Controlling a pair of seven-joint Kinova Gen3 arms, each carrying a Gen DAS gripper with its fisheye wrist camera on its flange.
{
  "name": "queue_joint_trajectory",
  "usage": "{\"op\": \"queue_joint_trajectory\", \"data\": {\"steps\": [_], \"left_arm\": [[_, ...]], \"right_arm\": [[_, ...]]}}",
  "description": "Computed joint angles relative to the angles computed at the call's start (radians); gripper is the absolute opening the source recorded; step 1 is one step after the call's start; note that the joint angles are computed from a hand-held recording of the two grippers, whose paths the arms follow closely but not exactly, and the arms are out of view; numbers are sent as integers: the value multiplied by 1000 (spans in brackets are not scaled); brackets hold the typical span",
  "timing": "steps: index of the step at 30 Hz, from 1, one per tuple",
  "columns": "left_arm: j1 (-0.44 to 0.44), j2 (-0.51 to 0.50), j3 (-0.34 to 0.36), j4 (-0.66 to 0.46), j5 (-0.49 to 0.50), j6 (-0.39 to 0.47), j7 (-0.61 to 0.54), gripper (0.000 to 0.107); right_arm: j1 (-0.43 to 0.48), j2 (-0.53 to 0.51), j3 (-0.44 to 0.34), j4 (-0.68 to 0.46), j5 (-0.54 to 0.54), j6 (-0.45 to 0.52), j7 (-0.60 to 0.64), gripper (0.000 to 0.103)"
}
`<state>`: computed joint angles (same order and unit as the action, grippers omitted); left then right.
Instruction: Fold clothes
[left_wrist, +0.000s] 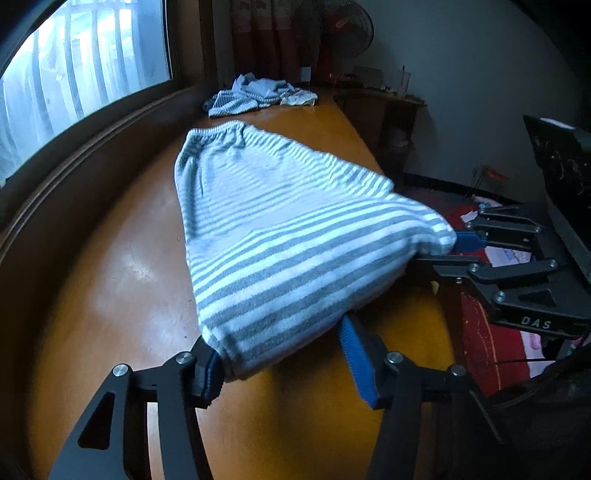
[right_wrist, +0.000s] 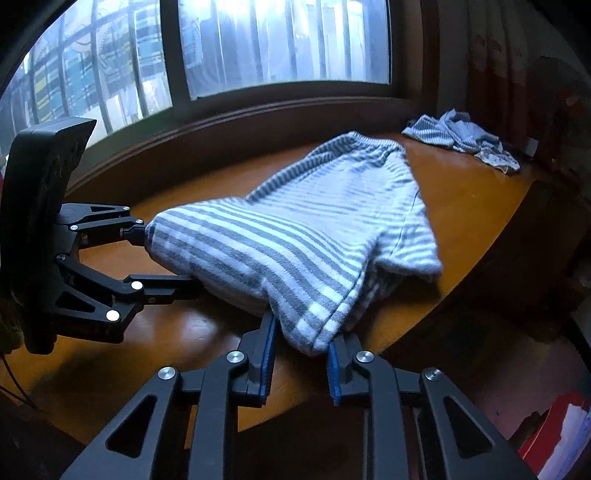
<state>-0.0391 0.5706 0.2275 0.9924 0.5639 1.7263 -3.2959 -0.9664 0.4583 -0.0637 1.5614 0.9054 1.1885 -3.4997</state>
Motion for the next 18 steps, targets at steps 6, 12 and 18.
{"op": "queue_joint_trajectory", "data": {"steps": [6,12,18], "left_arm": [[1,25,1,-121,-5,109,70,53],[2,53,12,-225,-1,201,109,53],[46,82,20,-283,13,192,175,53]], "right_arm": [[-33,-18,-17,-14,8,36,0,22],[-71,-32,-27,-38,31,91,8,21],[-43,-69,-31,8,75,67,-43,22]]}}
